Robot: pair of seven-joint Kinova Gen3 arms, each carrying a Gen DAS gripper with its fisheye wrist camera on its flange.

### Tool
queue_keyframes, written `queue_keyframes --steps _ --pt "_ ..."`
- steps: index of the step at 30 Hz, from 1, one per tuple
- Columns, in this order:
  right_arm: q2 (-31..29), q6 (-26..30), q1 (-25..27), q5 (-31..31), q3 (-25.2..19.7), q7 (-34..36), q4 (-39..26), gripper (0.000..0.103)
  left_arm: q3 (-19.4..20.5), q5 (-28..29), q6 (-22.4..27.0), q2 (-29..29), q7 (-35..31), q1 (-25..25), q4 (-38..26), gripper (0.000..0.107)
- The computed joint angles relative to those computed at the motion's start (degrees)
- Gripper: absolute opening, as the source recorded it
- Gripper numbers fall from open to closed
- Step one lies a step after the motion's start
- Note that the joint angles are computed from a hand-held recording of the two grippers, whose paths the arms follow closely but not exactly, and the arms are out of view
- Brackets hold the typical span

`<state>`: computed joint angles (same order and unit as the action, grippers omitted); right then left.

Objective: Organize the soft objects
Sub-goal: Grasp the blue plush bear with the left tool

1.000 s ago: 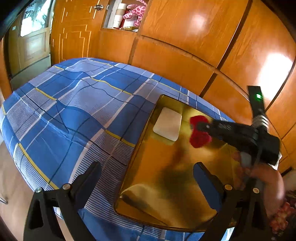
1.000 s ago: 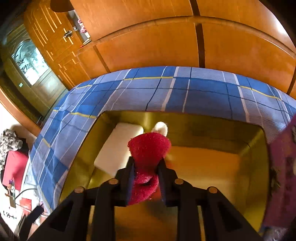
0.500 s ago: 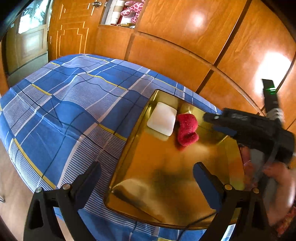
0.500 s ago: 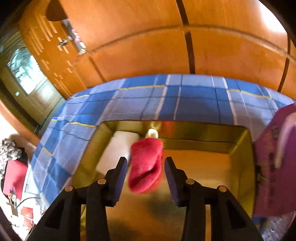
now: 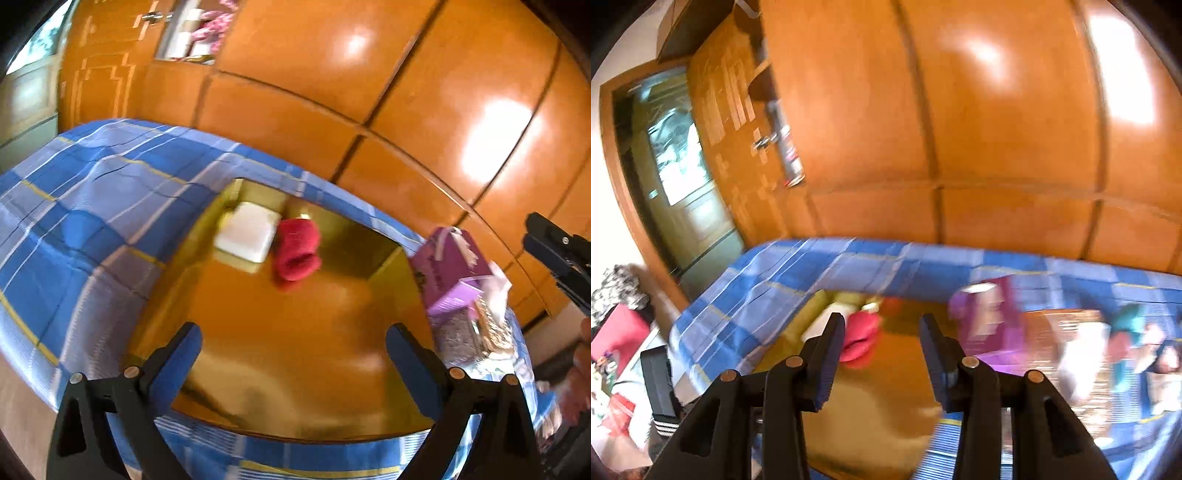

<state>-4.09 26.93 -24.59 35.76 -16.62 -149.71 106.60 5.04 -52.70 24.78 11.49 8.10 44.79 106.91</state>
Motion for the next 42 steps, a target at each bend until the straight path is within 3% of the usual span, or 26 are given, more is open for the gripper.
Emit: queue_keyframes --steps 3,9,12,14,18,19,23,26,30,34,39,42 --pt "-4.96 2.21 5.75 4.52 -3.32 -6.99 3.84 0.042 1.49 1.64 0.64 1.06 -3.71 0.09 -2.46 0.103" --pt "-11.9 6.11 13.51 5.12 -2.36 -14.07 10.9 0.043 2.27 6.58 2.12 3.21 -11.86 1.78 -7.41 0.103" --pt "-13.15 6.44 17.49 0.64 -0.08 -12.83 13.73 0.043 2.38 9.02 3.55 4.85 -16.67 3.18 -10.73 0.103" --pt "-13.58 5.34 22.76 -4.0 0.66 -10.51 16.29 0.047 2.93 11.15 4.42 6.11 -20.75 3.77 -13.16 0.103" --pt "-10.43 3.3 31.77 -13.32 3.94 -4.53 20.45 0.074 2.96 14.69 5.78 8.2 -26.49 5.39 -16.92 0.103" --pt "-9.34 2.94 32.78 -15.65 5.68 -2.53 21.13 0.078 3.28 15.88 6.39 8.9 -28.3 5.67 -18.2 0.103" --pt "-5.79 -1.44 33.86 -24.97 16.3 4.82 23.92 0.081 3.03 19.1 7.54 10.43 -33.27 7.52 -21.3 0.103" --pt "-3.9 -4.97 37.02 -31.94 19.63 11.66 23.72 0.084 2.02 20.61 8.63 11.63 -35.85 9.34 -23.64 0.103" --pt "1.92 -5.47 32.04 -41.26 28.81 17.13 18.99 0.091 1.27 22.51 10.05 12.84 -38.78 10.83 -26.13 0.103" --pt "8.02 -1.57 33.78 -47.04 28.95 15.29 13.49 0.091 0.06 22.64 11.8 13.37 -39.58 12.62 -27.75 0.103" --pt "12.83 1.02 28.95 -38.33 31.04 4.15 9.01 0.093 -0.29 22.61 13.73 13.7 -40.17 13.41 -29.14 0.103" --pt "14.69 3.84 25.28 -32.18 32.51 2.52 6.63 0.093 -0.1 22.67 14.41 14.1 -40.8 13.58 -30.3 0.103"
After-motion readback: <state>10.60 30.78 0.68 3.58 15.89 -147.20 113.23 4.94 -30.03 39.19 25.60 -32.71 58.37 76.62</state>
